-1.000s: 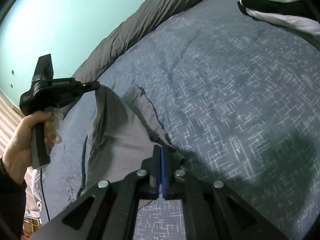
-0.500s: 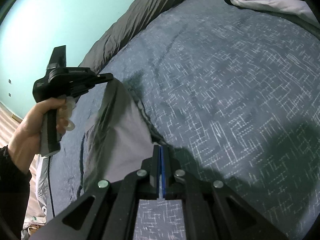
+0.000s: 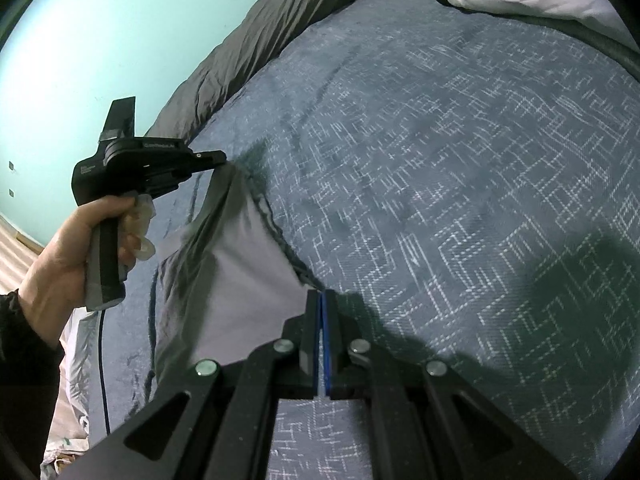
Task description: Fold clothes
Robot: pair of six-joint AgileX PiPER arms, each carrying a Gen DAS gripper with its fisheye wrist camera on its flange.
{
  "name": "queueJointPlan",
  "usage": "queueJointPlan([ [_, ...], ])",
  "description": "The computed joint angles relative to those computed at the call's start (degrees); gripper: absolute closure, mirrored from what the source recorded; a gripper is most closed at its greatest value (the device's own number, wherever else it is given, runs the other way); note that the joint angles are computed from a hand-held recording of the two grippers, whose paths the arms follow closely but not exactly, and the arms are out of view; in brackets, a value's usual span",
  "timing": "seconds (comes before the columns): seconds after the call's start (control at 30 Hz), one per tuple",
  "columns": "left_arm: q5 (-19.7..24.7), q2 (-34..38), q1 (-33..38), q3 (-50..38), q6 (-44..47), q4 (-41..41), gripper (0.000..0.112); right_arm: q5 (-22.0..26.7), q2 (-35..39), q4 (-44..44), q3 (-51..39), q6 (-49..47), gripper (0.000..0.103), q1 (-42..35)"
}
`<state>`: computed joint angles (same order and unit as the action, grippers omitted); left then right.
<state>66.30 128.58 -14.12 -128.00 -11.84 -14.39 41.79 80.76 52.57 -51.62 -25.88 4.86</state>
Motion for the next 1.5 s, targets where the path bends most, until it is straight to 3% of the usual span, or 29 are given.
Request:
queueJointPlan([
  [0.07, 0.5, -1.6, 0.8, 0.6, 0.9, -0.4, 0.092, 0.1, 0.1, 0.2, 0.0, -0.2, 0.102, -0.1],
  [0.1, -0.3, -3.6, 1.6, 2.9, 1.8, -0.9, 0.090, 0.2, 0.2, 0.3, -0.1, -0.3, 0.102, -0.2],
  [0.17, -2.4, -8.7, 3.8, 9.1, 4.3, -2.7, 0.075, 0.5, 0.4, 0.6, -0.1, -0.8, 0.102, -0.5],
  [0.23, -4.9, -14.1, 6.3, 16.4, 7.0, -4.5, 0.071, 0.6, 0.6, 0.8, -0.2, -0.9, 0.102, -0.7],
  [0.4, -9.8, -25.6, 11.6, 34.3, 13.5, -6.4, 0.071, 0.4, 0.5, 1.0, -0.3, -0.8, 0.102, -0.6],
  [0.63, -15.6, -31.7, 17.7, 51.1, 20.2, -14.5, 0.071, 0.8, -0.4, 1.1, 0.4, -0.8, 0.102, -1.5],
  [0.9, -17.8, -30.8, 18.6, 55.0, 24.4, -20.5, 0.075, 0.7, -0.5, 0.6, 0.5, -0.2, 0.102, -0.9],
  [0.97, -18.3, -30.5, 18.4, 55.0, 24.0, -20.1, 0.095, 0.8, -0.3, 0.6, 0.4, -0.3, 0.102, -0.9],
  [1.07, -19.2, -30.3, 18.0, 54.4, 21.6, -18.8, 0.106, 0.8, -0.3, 0.3, 0.4, -0.2, 0.102, -0.9],
  [1.5, -20.7, -29.0, 18.5, 53.7, 19.4, -18.3, 0.108, -0.1, -1.2, -1.5, 1.0, 2.0, 0.102, -0.2],
])
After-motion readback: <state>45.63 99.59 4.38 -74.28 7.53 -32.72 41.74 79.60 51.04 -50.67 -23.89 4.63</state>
